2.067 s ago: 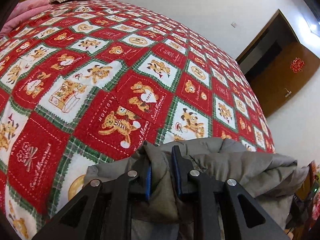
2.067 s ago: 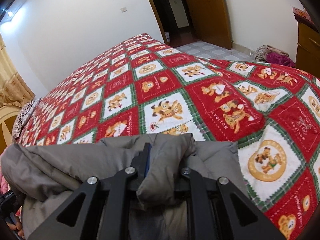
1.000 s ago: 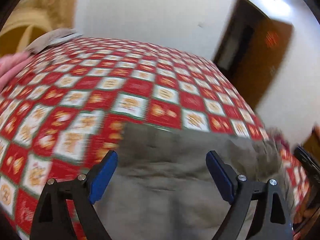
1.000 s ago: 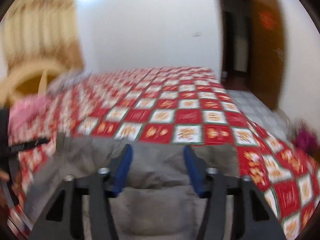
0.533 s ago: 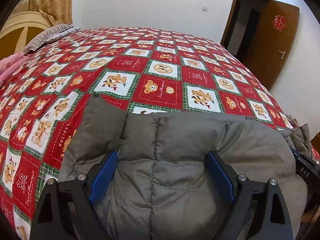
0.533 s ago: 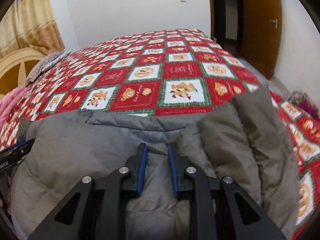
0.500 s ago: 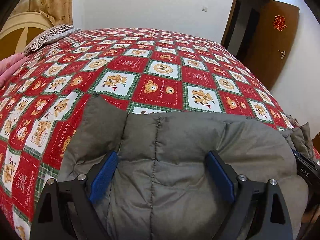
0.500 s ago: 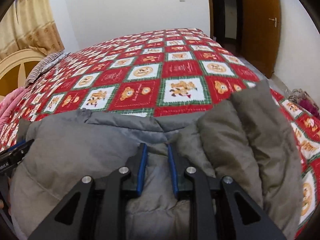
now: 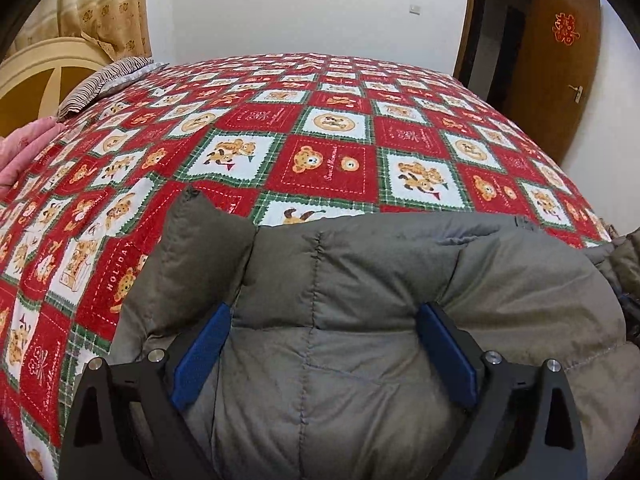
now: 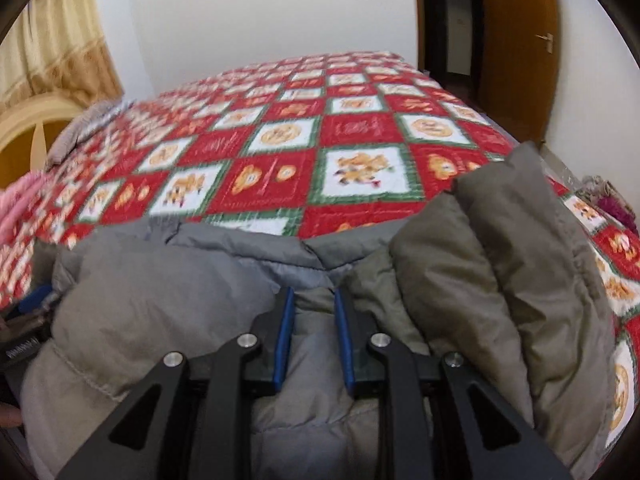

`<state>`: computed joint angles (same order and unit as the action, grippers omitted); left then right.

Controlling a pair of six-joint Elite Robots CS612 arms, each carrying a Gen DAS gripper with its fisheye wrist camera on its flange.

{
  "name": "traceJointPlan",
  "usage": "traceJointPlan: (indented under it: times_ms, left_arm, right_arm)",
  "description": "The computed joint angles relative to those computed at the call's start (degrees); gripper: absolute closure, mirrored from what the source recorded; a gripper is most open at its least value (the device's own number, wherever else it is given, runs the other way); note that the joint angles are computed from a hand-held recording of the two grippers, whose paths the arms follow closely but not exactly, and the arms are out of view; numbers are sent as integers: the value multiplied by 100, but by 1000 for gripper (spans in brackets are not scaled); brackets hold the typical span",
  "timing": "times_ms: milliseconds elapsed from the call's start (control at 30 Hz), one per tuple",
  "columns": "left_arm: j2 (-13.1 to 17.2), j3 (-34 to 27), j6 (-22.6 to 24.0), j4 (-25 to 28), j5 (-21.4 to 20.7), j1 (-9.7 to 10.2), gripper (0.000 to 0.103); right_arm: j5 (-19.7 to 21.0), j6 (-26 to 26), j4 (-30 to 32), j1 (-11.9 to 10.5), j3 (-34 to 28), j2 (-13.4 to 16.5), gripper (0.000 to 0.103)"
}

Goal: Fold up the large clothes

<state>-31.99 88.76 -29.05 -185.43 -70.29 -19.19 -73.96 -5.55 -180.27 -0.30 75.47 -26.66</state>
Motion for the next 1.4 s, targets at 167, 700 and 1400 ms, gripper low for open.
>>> traceJointPlan:
  times_ms: [167,700,1400]
  left_arm:
    - [6,-3,-14,-6,-40,12,7]
    - [31,10,-140,-194,-381,97,7]
    - [-864,1695,234,-857,-417,30,6]
  right_arm:
    - [-279,1728,-558,-276,90,34,103]
    - [-164,3055,-329,-567,-9,160,103]
    - [-327,1496,-215,-532,1029,-537,89]
